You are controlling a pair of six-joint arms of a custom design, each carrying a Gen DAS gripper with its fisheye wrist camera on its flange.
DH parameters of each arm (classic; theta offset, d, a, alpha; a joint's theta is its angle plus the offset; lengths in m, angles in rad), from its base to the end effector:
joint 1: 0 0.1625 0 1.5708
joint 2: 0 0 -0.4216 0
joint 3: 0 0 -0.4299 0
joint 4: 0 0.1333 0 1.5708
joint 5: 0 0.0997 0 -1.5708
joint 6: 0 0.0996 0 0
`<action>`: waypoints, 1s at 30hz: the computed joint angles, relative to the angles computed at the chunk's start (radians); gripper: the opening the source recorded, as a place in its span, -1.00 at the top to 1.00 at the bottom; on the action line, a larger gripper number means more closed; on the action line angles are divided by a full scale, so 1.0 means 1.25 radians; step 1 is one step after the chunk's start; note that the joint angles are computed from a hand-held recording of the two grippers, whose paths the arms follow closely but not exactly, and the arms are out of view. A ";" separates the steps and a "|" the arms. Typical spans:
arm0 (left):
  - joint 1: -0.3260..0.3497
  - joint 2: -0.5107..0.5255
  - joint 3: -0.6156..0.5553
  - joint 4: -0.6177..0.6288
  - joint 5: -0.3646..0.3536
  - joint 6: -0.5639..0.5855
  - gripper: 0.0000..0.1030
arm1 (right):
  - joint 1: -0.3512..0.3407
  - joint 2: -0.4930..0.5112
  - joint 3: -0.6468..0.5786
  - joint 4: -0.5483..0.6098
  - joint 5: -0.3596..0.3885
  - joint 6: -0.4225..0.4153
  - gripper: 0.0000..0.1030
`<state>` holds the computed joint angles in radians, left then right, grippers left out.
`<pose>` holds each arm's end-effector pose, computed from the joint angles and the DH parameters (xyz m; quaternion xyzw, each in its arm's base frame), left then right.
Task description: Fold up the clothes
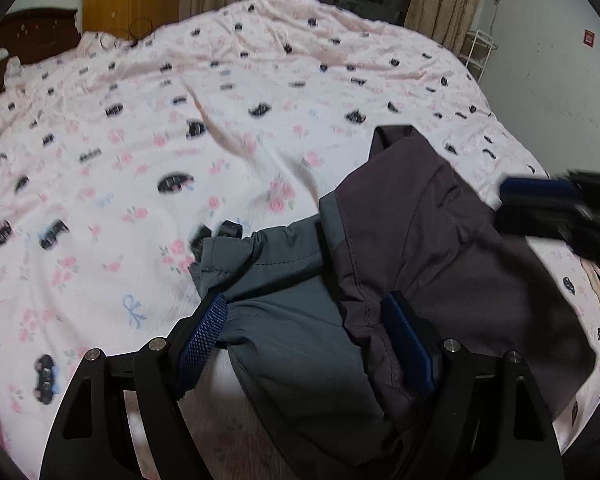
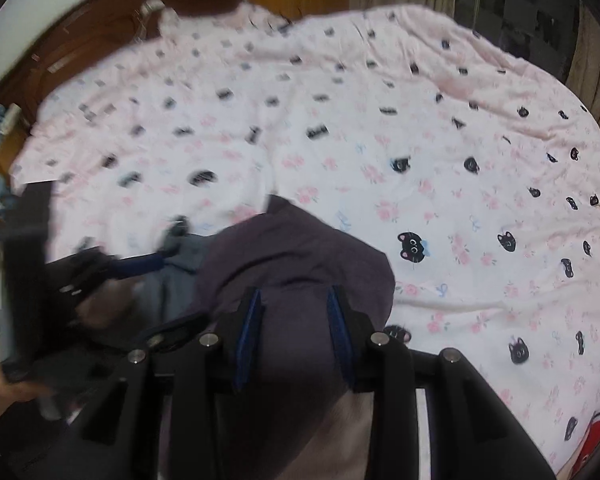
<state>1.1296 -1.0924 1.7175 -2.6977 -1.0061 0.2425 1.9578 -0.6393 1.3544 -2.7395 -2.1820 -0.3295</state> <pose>-0.1176 -0.6860 0.2594 0.2467 0.8997 -0.2640 0.2449 0.3680 -0.7013 0.1025 0.2625 -0.8940 0.2228 0.2869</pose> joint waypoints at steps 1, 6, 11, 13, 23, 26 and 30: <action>-0.006 -0.005 0.006 -0.015 0.004 0.004 -0.50 | 0.004 -0.017 0.024 -0.007 0.012 -0.006 0.30; -0.031 -0.040 0.036 -0.073 0.003 0.016 -0.50 | 0.020 -0.059 0.091 0.015 0.035 -0.029 0.30; -0.046 -0.075 0.068 -0.078 0.004 0.016 -0.50 | 0.008 -0.068 0.113 0.021 0.062 0.004 0.23; -0.048 -0.080 0.079 -0.058 0.019 0.010 -0.50 | -0.003 -0.071 0.114 0.030 0.090 0.027 0.20; -0.021 -0.050 0.126 -0.096 0.076 -0.010 -0.72 | -0.010 -0.028 0.103 0.028 0.068 0.000 0.06; -0.010 -0.046 0.130 -0.109 0.062 -0.013 -0.73 | -0.011 -0.017 0.103 0.013 0.057 -0.010 0.05; -0.008 -0.051 0.131 -0.102 0.051 -0.022 -0.74 | -0.007 -0.007 0.113 -0.023 0.039 -0.031 -0.05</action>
<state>1.1192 -1.1562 1.8809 -2.8252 -0.9424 0.2155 1.9492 -0.6478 1.4952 -2.7687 -2.1339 -0.3682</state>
